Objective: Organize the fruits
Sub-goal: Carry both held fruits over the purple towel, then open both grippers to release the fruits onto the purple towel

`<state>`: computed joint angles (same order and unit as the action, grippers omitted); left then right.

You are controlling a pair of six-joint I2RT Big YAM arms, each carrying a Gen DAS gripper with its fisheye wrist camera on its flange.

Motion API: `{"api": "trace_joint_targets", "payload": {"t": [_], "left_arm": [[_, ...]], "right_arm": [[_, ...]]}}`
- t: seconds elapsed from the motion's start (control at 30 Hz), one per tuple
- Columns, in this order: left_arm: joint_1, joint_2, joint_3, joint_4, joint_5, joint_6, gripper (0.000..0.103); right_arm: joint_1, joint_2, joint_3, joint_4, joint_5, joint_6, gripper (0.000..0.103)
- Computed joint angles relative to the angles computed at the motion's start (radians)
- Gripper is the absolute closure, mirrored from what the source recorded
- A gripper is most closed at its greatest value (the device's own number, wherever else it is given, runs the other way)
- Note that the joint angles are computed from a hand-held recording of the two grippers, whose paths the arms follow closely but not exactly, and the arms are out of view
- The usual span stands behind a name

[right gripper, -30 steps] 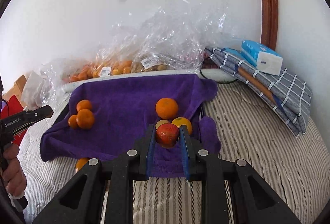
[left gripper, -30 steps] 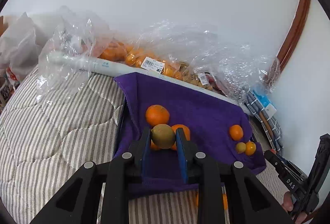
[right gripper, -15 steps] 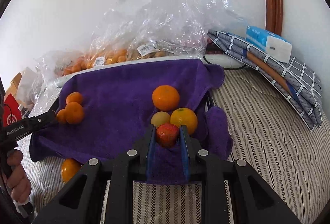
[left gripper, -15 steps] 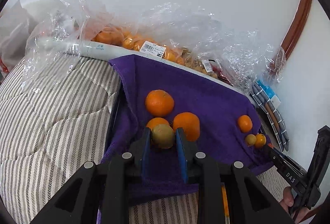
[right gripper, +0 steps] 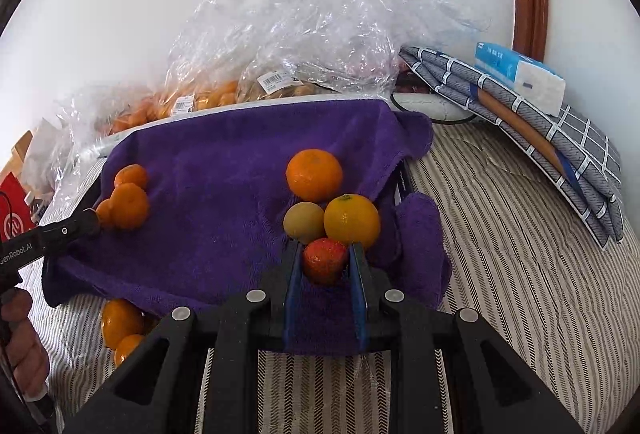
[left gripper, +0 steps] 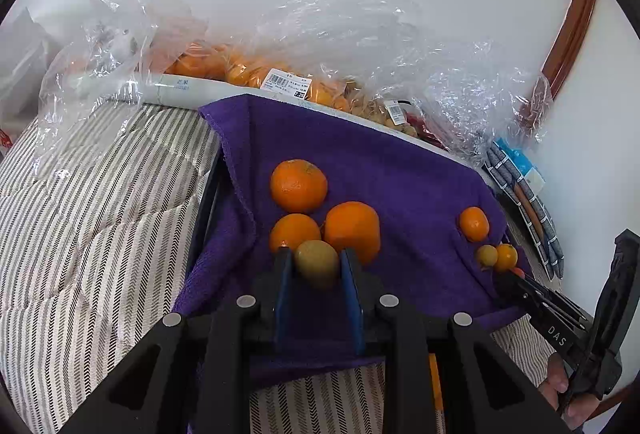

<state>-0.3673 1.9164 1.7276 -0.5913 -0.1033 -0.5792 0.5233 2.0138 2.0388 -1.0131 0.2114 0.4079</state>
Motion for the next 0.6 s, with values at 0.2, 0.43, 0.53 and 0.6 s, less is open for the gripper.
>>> {"api": "trace_joint_targets", "payload": {"t": [0.2, 0.43, 0.53, 0.6], "left_arm": [[0.000, 0.003, 0.002, 0.000, -0.006, 0.007, 0.080], [-0.002, 0.001, -0.005, 0.014, -0.015, 0.014, 0.080], [-0.003, -0.003, -0.014, 0.034, -0.013, 0.017, 0.080], [-0.003, -0.005, -0.019, 0.046, -0.013, 0.021, 0.080]], "right_arm": [[0.002, 0.003, 0.006, -0.007, 0.011, -0.008, 0.080], [0.001, 0.003, 0.006, -0.006, 0.009, -0.005, 0.079], [0.001, 0.001, 0.003, -0.002, 0.018, -0.003, 0.073], [0.002, -0.008, -0.008, 0.013, 0.030, -0.002, 0.067]]}}
